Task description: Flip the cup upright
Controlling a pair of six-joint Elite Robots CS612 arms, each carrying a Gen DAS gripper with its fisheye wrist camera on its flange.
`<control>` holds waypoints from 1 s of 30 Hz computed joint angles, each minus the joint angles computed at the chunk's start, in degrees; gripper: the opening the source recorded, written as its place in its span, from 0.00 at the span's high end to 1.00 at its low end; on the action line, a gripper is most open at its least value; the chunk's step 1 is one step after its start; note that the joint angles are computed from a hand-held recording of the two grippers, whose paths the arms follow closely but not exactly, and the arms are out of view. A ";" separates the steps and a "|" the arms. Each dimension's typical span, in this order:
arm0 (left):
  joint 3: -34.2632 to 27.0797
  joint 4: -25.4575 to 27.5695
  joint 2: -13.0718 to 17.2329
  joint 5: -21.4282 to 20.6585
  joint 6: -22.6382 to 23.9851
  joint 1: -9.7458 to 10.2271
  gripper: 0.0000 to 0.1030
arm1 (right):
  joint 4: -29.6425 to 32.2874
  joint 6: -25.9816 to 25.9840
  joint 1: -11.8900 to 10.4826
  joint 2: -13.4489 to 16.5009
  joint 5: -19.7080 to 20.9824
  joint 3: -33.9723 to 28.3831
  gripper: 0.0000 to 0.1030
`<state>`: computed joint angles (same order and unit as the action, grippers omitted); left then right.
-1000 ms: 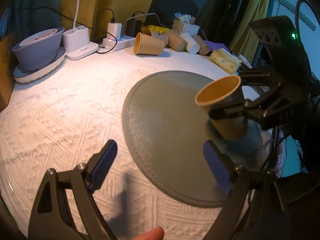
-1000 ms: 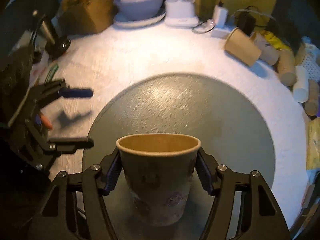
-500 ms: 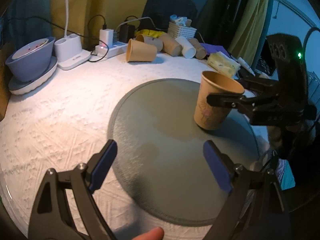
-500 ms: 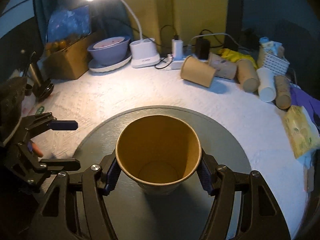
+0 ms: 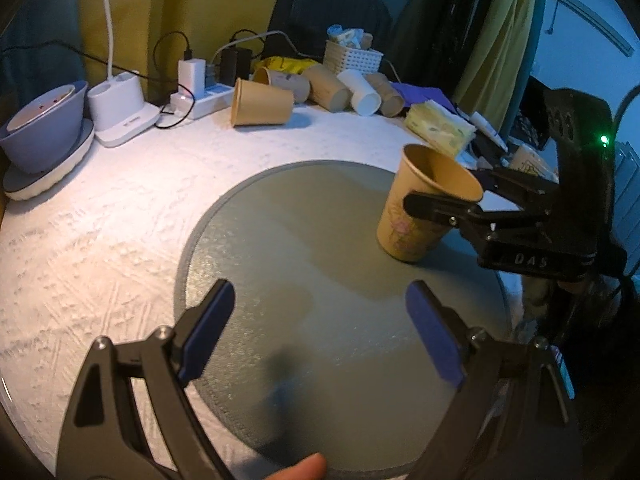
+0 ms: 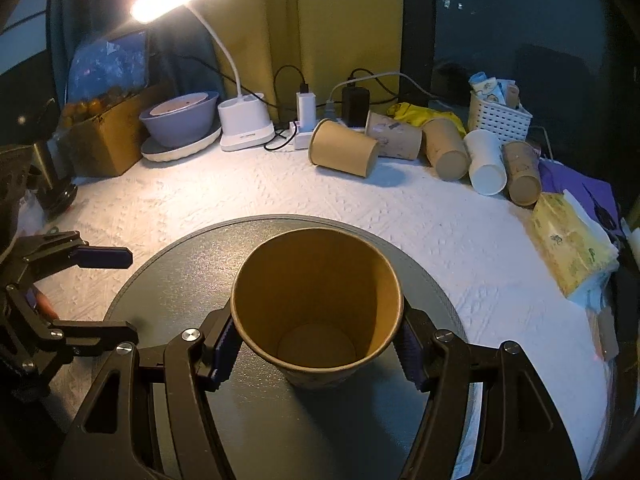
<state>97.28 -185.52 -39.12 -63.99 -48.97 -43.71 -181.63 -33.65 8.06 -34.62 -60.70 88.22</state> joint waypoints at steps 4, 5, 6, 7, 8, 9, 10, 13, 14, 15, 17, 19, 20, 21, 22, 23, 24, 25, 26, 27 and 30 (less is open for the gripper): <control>-0.49 0.27 0.22 -0.34 -0.18 -0.06 0.14 | -0.37 0.40 -0.20 0.07 0.39 0.12 0.33; -0.60 0.26 0.27 -0.59 -0.30 -0.03 0.14 | -0.35 0.36 -0.23 0.05 0.39 0.19 0.33; -0.73 0.14 0.36 -0.99 -0.42 0.01 0.14 | -0.31 0.36 -0.21 0.06 0.19 0.22 0.33; -0.75 -0.28 0.45 -1.36 -0.36 0.02 0.14 | -0.17 0.31 -0.21 0.02 0.13 0.30 0.33; -0.80 -0.41 0.50 -1.34 -0.31 -0.03 0.14 | -0.08 0.32 -0.19 -0.01 0.06 0.34 0.33; -0.80 -0.42 0.51 -1.21 -0.36 -0.10 0.14 | -0.06 0.28 -0.17 -0.06 -0.12 0.44 0.33; -0.78 -0.56 0.51 -1.29 -0.44 -0.12 0.14 | -0.15 0.28 -0.14 -0.09 -0.32 0.53 0.33; -0.54 -1.33 0.49 -1.30 -0.92 -0.21 0.14 | -0.64 0.57 -0.05 -0.18 -0.86 0.83 0.33; -0.40 -1.55 0.45 -1.00 -0.98 -0.31 0.14 | -0.72 0.65 -0.02 -0.21 -0.99 0.90 0.33; -0.30 -1.82 0.41 -0.73 -0.92 -0.40 0.14 | -0.72 0.64 0.01 -0.26 -1.18 1.01 0.32; -0.12 -1.97 0.29 -0.32 -0.81 -0.59 0.14 | -0.90 0.67 0.07 -0.34 -1.51 1.26 0.31; 0.06 -1.95 0.18 0.26 -0.73 -0.85 0.14 | -1.25 0.62 0.11 -0.55 -1.79 1.71 0.30; 0.17 -1.98 0.12 0.48 -0.70 -0.96 0.14 | -1.29 0.58 0.12 -0.69 -1.88 1.96 0.29; 0.27 -2.02 0.05 0.76 -0.74 -1.11 0.14 | -1.36 0.52 0.13 -0.84 -1.99 2.21 0.28; 0.40 -2.13 -0.02 1.06 -0.74 -1.27 0.14 | -1.39 0.52 0.13 -0.93 -2.17 2.41 0.28; 0.51 -2.27 -0.08 1.33 -0.65 -1.43 0.14 | -1.37 0.62 0.15 -1.08 -2.55 2.69 0.28; 0.65 -2.47 -0.15 1.61 -0.53 -1.59 0.14 | -1.36 0.74 0.13 -1.19 -2.79 2.94 0.28; 0.81 -2.51 -0.26 1.93 -0.43 -1.80 0.14 | -1.24 0.82 0.10 -1.32 -2.95 3.18 0.28; 0.87 -2.43 -0.33 2.12 -0.39 -1.91 0.14 | -1.17 0.90 0.06 -1.46 -3.06 3.46 0.28; 0.97 -2.42 -0.43 2.37 -0.36 -2.07 0.14 | -1.36 1.08 -0.03 -1.68 -3.19 3.95 0.28; 1.36 -2.74 -0.65 2.93 -0.37 -2.57 0.14 | -1.96 1.57 -0.27 -2.26 -3.43 5.17 0.28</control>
